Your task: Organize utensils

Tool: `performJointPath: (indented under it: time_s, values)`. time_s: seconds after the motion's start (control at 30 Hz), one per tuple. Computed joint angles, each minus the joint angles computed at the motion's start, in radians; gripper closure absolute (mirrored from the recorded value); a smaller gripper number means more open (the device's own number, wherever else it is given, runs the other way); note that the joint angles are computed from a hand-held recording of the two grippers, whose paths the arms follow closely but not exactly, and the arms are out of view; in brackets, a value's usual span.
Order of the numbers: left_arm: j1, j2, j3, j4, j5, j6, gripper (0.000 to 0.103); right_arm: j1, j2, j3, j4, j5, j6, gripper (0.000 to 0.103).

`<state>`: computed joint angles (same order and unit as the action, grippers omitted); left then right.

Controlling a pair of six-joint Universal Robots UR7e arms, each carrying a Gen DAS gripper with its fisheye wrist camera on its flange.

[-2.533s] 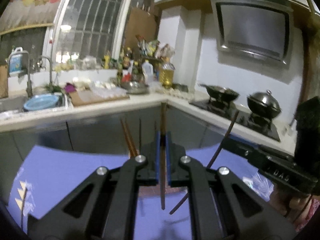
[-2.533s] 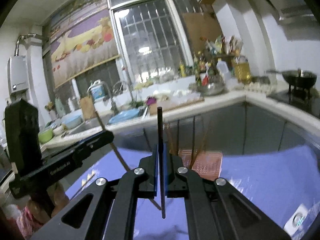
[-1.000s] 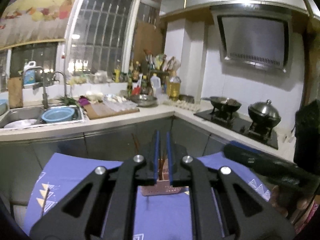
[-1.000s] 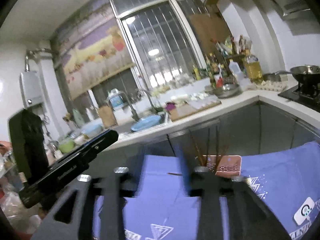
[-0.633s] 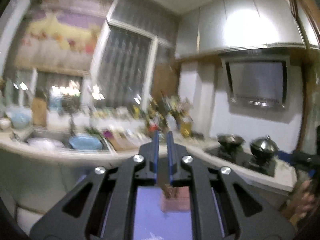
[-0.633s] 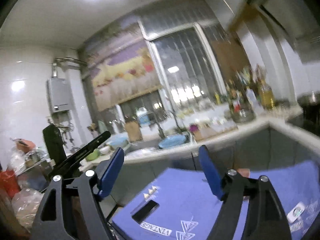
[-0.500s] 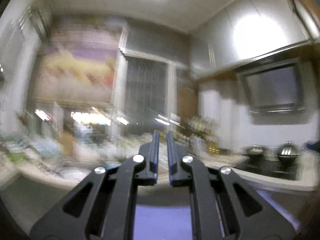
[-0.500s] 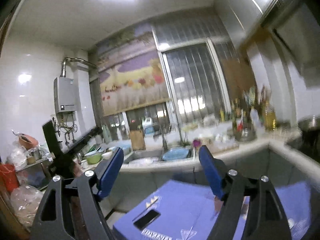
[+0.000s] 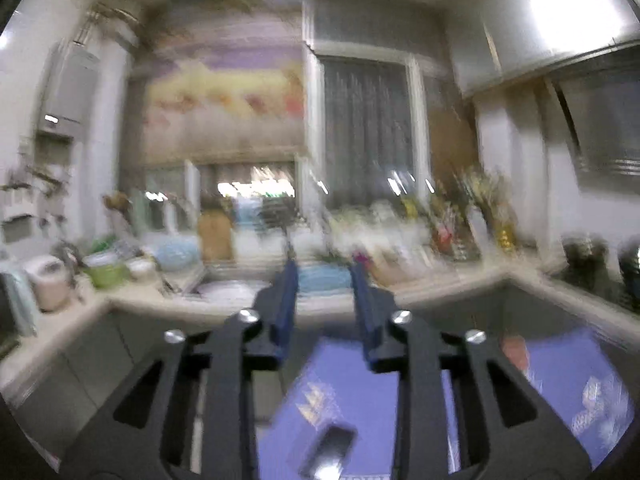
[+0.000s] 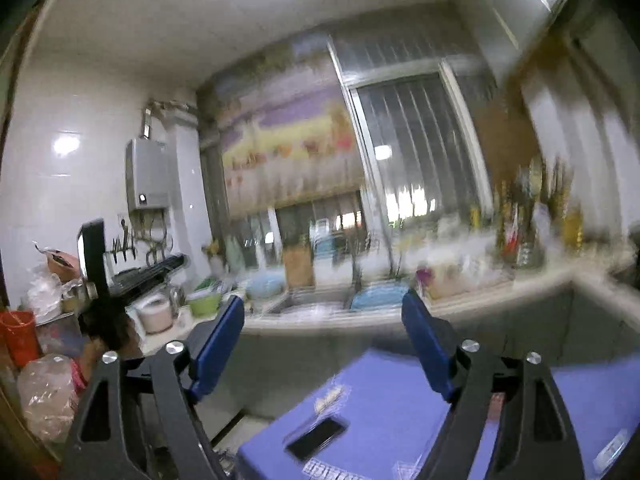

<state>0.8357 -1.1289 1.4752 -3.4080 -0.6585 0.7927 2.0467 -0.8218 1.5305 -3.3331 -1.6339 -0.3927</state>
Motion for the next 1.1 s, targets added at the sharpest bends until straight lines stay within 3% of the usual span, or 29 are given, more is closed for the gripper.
performJointPath:
  time_s: [0.1, 0.17, 0.27, 0.3, 0.37, 0.47, 0.63, 0.83, 0.97, 1.1]
  values:
    - [0.064, 0.067, 0.105, 0.109, -0.076, -0.142, 0.070, -0.082, 0.062, 0.063, -0.122, -0.050, 0.051, 0.012]
    - [0.104, 0.113, 0.127, 0.238, -0.138, -0.291, 0.069, -0.127, 0.106, 0.089, -0.222, -0.136, 0.069, 0.012]
    - [0.140, 0.212, 0.085, 0.295, -0.176, -0.374, 0.065, -0.179, 0.136, 0.119, -0.295, -0.286, 0.130, 0.012]
    - [0.149, 0.248, 0.061, 0.300, -0.174, -0.386, 0.063, -0.187, 0.135, 0.121, -0.282, -0.309, 0.145, 0.012]
    - [0.166, 0.283, 0.028, 0.341, -0.187, -0.441, 0.042, -0.204, 0.128, 0.124, -0.254, -0.351, 0.179, 0.012]
    - [0.174, 0.314, 0.013, 0.335, -0.186, -0.444, 0.023, -0.209, 0.128, 0.121, -0.282, -0.367, 0.206, 0.012]
    - [0.172, 0.313, 0.047, 0.254, -0.165, -0.403, 0.007, -0.208, 0.125, 0.131, -0.289, -0.323, 0.191, 0.012]
    - [0.170, 0.317, 0.043, 0.223, -0.134, -0.383, 0.007, -0.196, 0.151, 0.127, -0.353, -0.270, 0.133, 0.012]
    - [0.163, 0.332, 0.036, 0.159, -0.106, -0.357, 0.006, -0.175, 0.173, 0.119, -0.439, -0.298, 0.061, 0.012]
    - [0.159, 0.346, 0.032, 0.101, -0.071, -0.324, 0.006, -0.175, 0.183, 0.114, -0.466, -0.305, 0.044, 0.012]
